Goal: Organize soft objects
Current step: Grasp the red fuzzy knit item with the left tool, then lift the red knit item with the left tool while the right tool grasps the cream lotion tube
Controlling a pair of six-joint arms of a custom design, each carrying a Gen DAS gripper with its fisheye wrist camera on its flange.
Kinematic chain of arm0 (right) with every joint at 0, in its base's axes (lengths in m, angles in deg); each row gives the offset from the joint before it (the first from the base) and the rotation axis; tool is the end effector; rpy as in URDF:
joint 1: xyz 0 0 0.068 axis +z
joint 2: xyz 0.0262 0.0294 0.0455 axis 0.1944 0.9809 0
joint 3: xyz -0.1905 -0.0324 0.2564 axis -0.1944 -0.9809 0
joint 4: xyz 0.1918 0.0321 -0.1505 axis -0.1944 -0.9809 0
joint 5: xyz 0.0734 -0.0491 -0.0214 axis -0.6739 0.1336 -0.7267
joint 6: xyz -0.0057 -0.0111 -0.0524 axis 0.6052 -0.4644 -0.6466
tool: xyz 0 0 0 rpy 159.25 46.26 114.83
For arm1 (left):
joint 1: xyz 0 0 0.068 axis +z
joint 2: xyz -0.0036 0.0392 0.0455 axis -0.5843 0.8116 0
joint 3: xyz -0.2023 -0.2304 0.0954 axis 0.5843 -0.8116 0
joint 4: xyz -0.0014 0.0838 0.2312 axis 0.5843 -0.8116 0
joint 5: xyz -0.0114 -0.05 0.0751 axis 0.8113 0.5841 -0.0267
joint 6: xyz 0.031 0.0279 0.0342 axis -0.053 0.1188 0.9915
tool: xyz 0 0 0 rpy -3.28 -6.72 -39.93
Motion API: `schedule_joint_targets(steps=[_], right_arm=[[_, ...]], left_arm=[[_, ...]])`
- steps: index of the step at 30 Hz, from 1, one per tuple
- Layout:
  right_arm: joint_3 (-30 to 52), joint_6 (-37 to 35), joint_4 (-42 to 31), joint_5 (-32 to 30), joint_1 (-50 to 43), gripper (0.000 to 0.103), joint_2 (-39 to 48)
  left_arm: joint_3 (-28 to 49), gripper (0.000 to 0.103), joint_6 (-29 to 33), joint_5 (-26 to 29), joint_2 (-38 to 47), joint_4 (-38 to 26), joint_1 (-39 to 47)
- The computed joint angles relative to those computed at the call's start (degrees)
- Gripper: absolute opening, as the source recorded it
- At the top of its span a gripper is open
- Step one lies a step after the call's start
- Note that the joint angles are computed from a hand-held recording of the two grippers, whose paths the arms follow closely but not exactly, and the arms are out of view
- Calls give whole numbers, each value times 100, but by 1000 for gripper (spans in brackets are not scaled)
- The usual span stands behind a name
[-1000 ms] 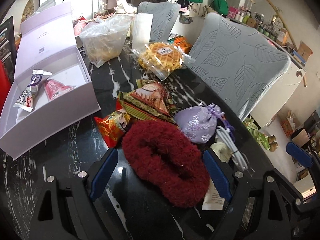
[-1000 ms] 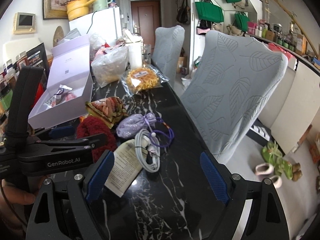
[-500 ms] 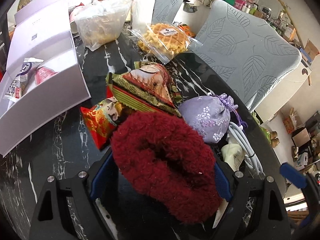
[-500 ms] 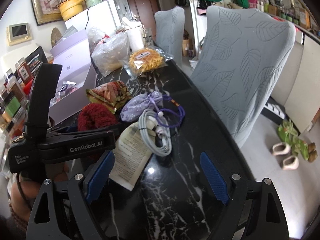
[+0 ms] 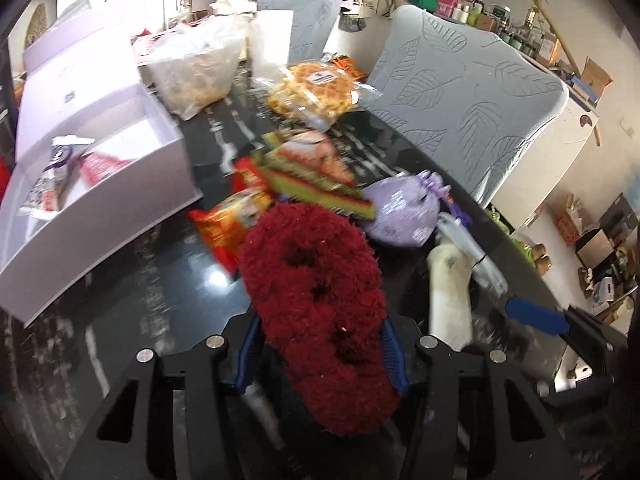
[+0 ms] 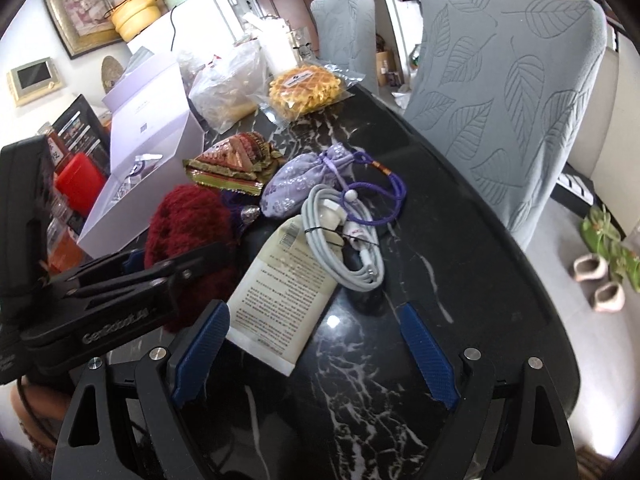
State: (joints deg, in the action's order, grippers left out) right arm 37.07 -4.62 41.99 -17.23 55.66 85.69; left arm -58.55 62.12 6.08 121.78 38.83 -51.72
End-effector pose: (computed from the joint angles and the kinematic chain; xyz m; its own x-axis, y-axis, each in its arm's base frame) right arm 0.2436 0.2369 -0.0070 -0.8230 -0.0695 -0.5637 -0.2889 0.9057 0.3102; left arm 0.2648 -0.0749 -0.0013 -0.8086 -0.0176 -0.5881 0.0710 0.9893 -0.1271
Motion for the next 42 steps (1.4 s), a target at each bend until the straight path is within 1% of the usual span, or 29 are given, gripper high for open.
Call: schedule_joint_targets(steps=[5,9,13,19,21,23,24,25,28,30,32,35,37,39,42], right_arm=[[300,30,-169,38,122,88,102],[618,18,-497,267,257,88,133],[1022,103,-1031,611,357,88,151],[1391,38,-1503,1214,491,86,260],[1495,-79,-1657,1499,582,79,307],[1648,-210,-1863,1963,717,60,384],[1651,-267,-1846,2097,758,56,406],[1589,-301,-1690,2037,744,53,414],[1537,-411,-1578,1993,714,53,422],[1487,-431,-1508,1946,696,52,410],[1383,-422,-1335,1849,680,52,402],[1186,-376,-1025,1623,667,52,373],[1083,-354,-904,1536,669,52,350],[1003,-333,-837,1509,685,52,330],[925,-339,-732,1427,664,52,323]], left_arm=[[-561,51,159,-170,30,469,363],[-872,51,244,-230,198,897,641],[-962,51,284,-83,358,1153,886],[-949,51,328,-17,556,1378,936],[-927,51,326,-16,589,1394,919],[-940,51,293,-18,622,1452,887],[-921,51,282,11,626,1435,895],[-859,51,232,53,568,1260,905],[-731,55,231,151,590,1091,958],[-699,59,256,40,635,1124,893],[-638,61,279,-159,654,1093,770],[-626,61,294,-366,789,1322,665],[-625,61,293,-351,813,1391,693],[-720,55,248,-276,919,1697,754],[-809,52,274,-206,991,1927,788]])
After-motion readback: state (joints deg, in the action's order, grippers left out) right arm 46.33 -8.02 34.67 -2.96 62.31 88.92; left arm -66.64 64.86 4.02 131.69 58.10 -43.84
